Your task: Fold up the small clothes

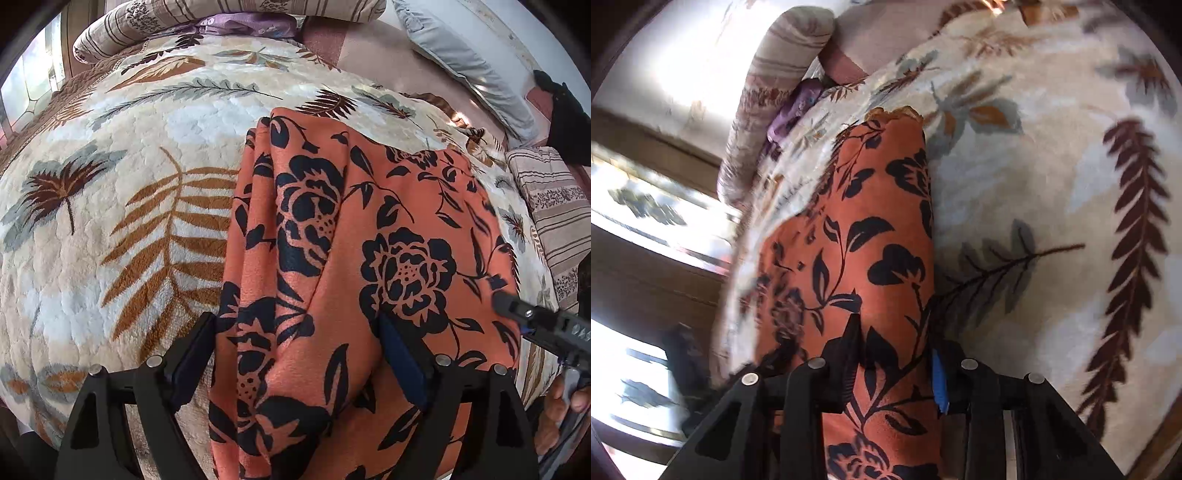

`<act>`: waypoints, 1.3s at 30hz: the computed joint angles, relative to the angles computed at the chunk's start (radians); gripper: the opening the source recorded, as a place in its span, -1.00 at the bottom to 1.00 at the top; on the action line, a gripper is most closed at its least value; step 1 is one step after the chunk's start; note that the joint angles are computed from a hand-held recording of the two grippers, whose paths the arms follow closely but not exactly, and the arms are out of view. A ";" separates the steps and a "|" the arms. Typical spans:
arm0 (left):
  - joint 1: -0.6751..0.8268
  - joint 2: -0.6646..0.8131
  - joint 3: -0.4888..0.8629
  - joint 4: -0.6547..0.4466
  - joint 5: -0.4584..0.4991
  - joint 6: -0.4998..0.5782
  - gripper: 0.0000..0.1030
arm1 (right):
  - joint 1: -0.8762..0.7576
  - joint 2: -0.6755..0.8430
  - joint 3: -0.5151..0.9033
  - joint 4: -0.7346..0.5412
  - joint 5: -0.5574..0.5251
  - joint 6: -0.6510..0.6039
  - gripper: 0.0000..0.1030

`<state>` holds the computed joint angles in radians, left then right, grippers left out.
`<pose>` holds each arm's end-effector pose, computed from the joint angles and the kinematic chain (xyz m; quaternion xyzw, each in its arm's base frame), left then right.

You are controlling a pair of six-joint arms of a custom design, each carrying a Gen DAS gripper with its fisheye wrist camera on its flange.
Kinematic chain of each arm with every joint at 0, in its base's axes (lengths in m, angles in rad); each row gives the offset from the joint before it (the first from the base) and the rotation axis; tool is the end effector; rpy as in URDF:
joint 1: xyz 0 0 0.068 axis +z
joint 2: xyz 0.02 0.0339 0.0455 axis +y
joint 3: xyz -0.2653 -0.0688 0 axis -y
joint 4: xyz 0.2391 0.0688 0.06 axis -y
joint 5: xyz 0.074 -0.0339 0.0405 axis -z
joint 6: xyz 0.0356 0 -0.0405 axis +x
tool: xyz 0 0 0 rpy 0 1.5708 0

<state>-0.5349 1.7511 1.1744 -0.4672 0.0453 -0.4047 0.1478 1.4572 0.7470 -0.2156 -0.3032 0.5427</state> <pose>0.3053 -0.1828 0.1997 0.0687 0.9628 -0.1374 0.2222 0.2707 0.0510 0.1804 0.1370 0.9287 0.2408 0.2463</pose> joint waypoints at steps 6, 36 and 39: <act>0.005 -0.002 -0.012 0.023 0.008 0.002 0.75 | -0.122 -0.002 -0.034 0.084 -0.197 0.068 0.20; 0.105 -0.235 -0.126 -0.086 0.099 0.011 0.45 | 0.101 0.022 -0.014 0.187 -0.112 0.148 0.56; 0.138 -0.211 -0.035 -0.094 0.130 0.026 0.45 | 0.103 0.022 -0.050 0.272 -0.108 0.173 0.56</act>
<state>-0.3972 1.5398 1.1394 -0.5610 0.1757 -0.3788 0.2504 1.4791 0.6969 0.0560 -0.4116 0.7156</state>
